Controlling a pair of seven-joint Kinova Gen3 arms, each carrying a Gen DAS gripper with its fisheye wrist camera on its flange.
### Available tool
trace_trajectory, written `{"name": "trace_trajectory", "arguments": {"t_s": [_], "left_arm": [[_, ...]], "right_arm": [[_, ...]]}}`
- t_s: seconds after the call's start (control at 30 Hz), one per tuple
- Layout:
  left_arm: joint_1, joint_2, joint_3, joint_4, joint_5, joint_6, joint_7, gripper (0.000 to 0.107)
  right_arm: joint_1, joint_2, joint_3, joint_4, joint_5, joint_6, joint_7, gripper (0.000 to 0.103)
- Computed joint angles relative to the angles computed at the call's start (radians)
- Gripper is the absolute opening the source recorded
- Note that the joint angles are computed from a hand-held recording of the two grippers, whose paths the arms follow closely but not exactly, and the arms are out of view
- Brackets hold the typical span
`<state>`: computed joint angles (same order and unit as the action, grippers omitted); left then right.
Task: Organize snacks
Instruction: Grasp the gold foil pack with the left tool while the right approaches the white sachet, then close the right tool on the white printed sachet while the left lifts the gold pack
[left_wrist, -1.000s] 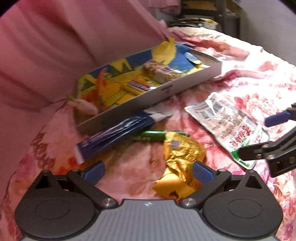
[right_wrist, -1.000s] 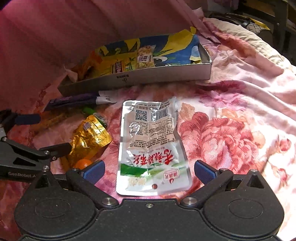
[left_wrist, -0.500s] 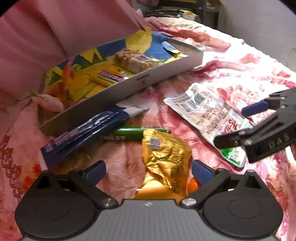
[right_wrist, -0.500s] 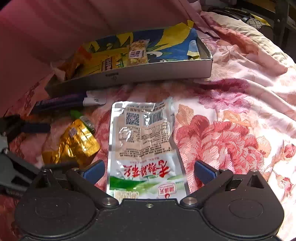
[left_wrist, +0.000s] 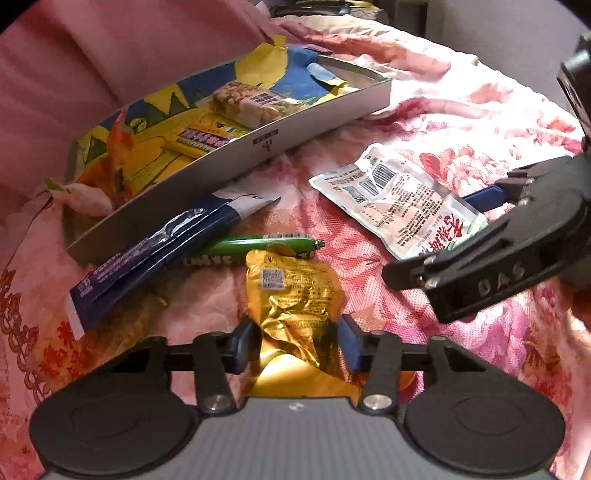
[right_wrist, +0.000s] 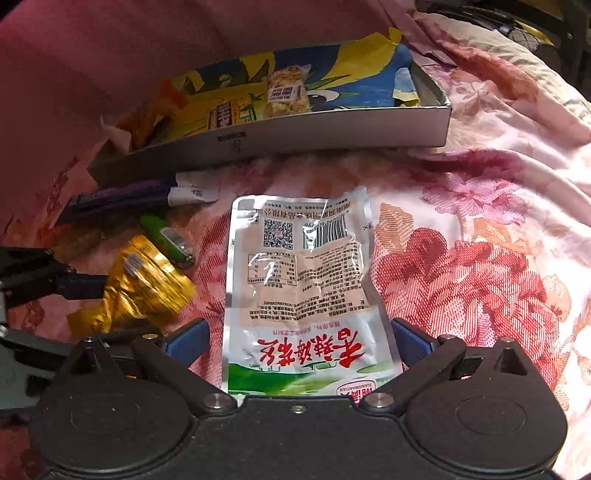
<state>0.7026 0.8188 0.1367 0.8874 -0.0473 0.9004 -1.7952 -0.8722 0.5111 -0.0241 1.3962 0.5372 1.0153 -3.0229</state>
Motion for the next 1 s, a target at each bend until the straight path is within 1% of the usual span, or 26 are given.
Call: {"name": "trace_trajectory", "arguments": {"t_s": [0.1, 0.17, 0.23, 0.37, 0.47, 0.53, 0.6, 0.67, 0.83, 0.93, 1.0], "left_arm": [[-0.004, 0.007, -0.004, -0.022, 0.012, 0.029, 0.031, 0.046], [-0.006, 0.007, -0.006, -0.027, 0.017, 0.038, 0.05, 0.045], [-0.004, 0.008, -0.012, -0.034, 0.015, 0.045, 0.07, 0.044], [0.005, 0.012, -0.022, -0.047, 0.008, 0.057, 0.112, 0.044], [0.013, 0.009, -0.024, -0.041, -0.006, 0.051, 0.121, 0.043], [0.015, 0.008, -0.023, -0.039, -0.012, 0.049, 0.122, 0.043], [0.015, 0.009, -0.022, -0.04, -0.014, 0.05, 0.123, 0.043], [0.012, 0.011, -0.019, -0.044, -0.012, 0.053, 0.124, 0.043], [0.012, 0.013, -0.02, -0.048, -0.013, 0.054, 0.128, 0.043], [0.009, 0.013, -0.02, -0.048, -0.011, 0.053, 0.135, 0.043], [0.008, 0.011, -0.022, -0.047, -0.011, 0.05, 0.141, 0.043]], "right_arm": [[-0.003, 0.014, -0.004, -0.023, -0.001, 0.031, 0.029, 0.102], [-0.01, 0.022, -0.001, -0.038, -0.002, 0.056, 0.035, 0.096], [-0.019, 0.026, 0.005, -0.048, 0.004, 0.076, 0.027, 0.092], [-0.027, 0.019, 0.006, -0.045, 0.016, 0.081, 0.011, 0.087], [-0.038, 0.025, 0.004, -0.062, 0.033, 0.103, 0.024, 0.082], [-0.044, 0.022, 0.004, -0.061, 0.047, 0.1, 0.027, 0.079], [-0.046, 0.018, 0.004, -0.05, 0.059, 0.085, 0.024, 0.08], [-0.038, 0.016, 0.002, -0.03, 0.059, 0.056, 0.02, 0.087], [-0.025, 0.008, 0.004, 0.019, 0.068, -0.022, -0.02, 0.099], [-0.035, 0.033, 0.008, -0.014, 0.074, 0.01, 0.009, 0.1], [-0.042, 0.042, 0.012, -0.027, 0.077, 0.028, 0.021, 0.097]]}}
